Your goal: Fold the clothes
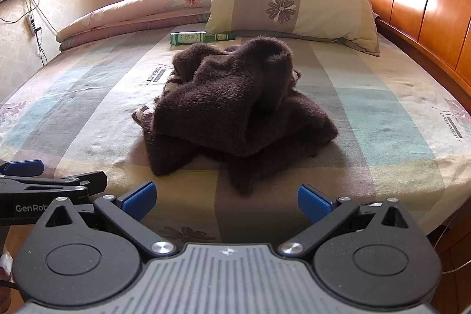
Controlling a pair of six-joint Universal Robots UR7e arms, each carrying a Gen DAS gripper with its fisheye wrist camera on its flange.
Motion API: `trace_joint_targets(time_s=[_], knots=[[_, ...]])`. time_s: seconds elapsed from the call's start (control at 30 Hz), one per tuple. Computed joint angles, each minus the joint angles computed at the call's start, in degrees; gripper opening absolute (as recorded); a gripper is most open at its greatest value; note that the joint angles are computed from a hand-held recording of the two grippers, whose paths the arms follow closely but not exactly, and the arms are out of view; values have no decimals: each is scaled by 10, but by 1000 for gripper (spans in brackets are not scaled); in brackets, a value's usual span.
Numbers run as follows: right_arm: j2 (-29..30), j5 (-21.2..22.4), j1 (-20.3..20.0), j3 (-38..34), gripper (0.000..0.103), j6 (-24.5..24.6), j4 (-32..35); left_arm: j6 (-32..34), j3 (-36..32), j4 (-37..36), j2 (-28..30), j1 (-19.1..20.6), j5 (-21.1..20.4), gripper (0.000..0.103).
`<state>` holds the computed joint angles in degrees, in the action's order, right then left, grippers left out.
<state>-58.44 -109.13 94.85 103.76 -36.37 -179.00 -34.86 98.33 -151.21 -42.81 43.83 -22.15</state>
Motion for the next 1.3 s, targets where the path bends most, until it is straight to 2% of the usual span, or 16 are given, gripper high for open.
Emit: trace_joint_targets(time_s=[0.33, 1.3], knots=[[0, -3, 1, 2, 103, 0, -5, 9, 1, -14, -1, 1, -13, 102], [-3, 0, 2, 8, 103, -6, -14, -12, -2, 16, -3, 1, -14, 102]])
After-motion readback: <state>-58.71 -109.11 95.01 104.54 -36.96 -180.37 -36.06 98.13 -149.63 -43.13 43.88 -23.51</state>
